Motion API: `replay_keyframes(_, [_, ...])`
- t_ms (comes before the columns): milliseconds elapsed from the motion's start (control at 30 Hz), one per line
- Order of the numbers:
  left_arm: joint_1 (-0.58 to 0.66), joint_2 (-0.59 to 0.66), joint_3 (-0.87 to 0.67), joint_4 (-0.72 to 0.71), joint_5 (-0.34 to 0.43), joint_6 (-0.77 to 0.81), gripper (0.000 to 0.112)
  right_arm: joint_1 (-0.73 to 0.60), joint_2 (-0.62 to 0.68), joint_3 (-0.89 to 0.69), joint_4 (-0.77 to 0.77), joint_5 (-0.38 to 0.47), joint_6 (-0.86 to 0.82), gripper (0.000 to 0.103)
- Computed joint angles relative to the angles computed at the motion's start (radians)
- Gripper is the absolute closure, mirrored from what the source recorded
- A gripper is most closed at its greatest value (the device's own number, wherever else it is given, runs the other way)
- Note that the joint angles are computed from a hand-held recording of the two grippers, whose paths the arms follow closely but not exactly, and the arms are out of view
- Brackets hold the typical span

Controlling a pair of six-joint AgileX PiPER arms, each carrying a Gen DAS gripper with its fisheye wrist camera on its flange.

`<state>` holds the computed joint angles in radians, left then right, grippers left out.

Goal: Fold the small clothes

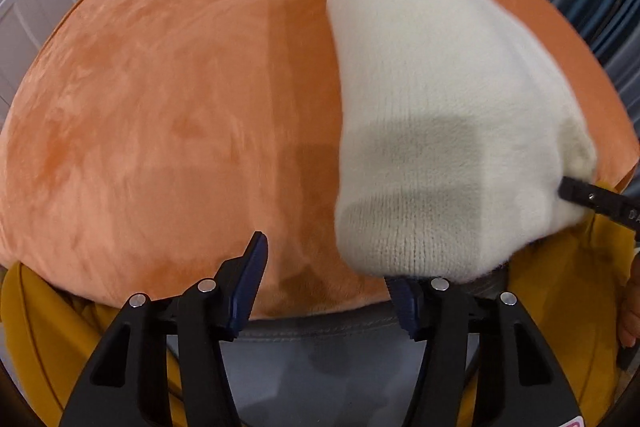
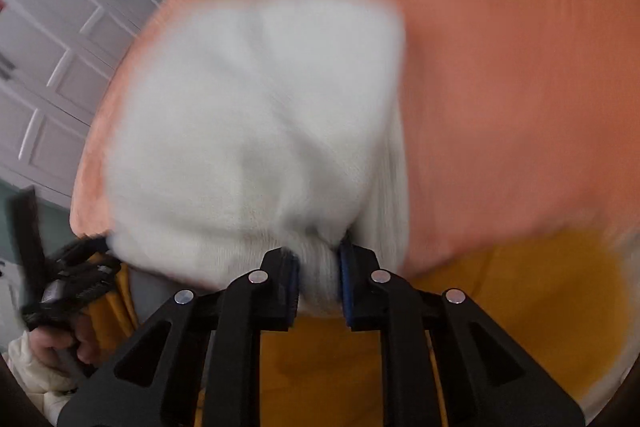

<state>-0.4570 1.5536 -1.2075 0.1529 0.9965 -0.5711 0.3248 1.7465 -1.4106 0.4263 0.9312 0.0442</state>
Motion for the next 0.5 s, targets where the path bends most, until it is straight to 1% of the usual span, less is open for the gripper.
replay_keyframes(100, [0.005,-0.040,0.003,-0.016,0.002,0.029,0.057,-0.009,-0.014,-0.058,0.003,0.039,0.016,0.082])
replay_keyframes(200, [-0.021,-0.095,-0.010,0.014,0.033,0.049,0.058,-0.076,-0.054,-0.061,0.090,0.082,-0.029,0.077])
replay_keyframes(267, [-0.048,-0.164,-0.008,0.024,0.048,0.049,0.059,-0.117,-0.066,-0.083,0.128,0.083,-0.046,0.067])
replay_keyframes(333, [-0.052,-0.236,-0.014,0.010,0.035,0.059,0.059,-0.133,-0.051,-0.116,0.148,0.076,-0.047,0.063])
replay_keyframes(400, [-0.078,-0.249,-0.048,0.040,0.036,0.031,0.059,-0.156,0.004,-0.184,0.165,0.093,-0.067,0.055])
replay_keyframes(433, [-0.082,-0.233,-0.085,0.051,0.038,0.027,0.059,-0.151,0.048,-0.227,0.155,0.100,-0.061,0.052])
replay_keyframes(467, [-0.075,-0.206,-0.117,0.043,0.037,0.036,0.059,-0.124,0.096,-0.282,0.121,0.107,-0.015,0.052])
replay_keyframes(500, [-0.067,-0.165,-0.163,0.027,0.034,0.039,0.059,-0.096,0.169,-0.367,0.063,0.139,0.056,0.052])
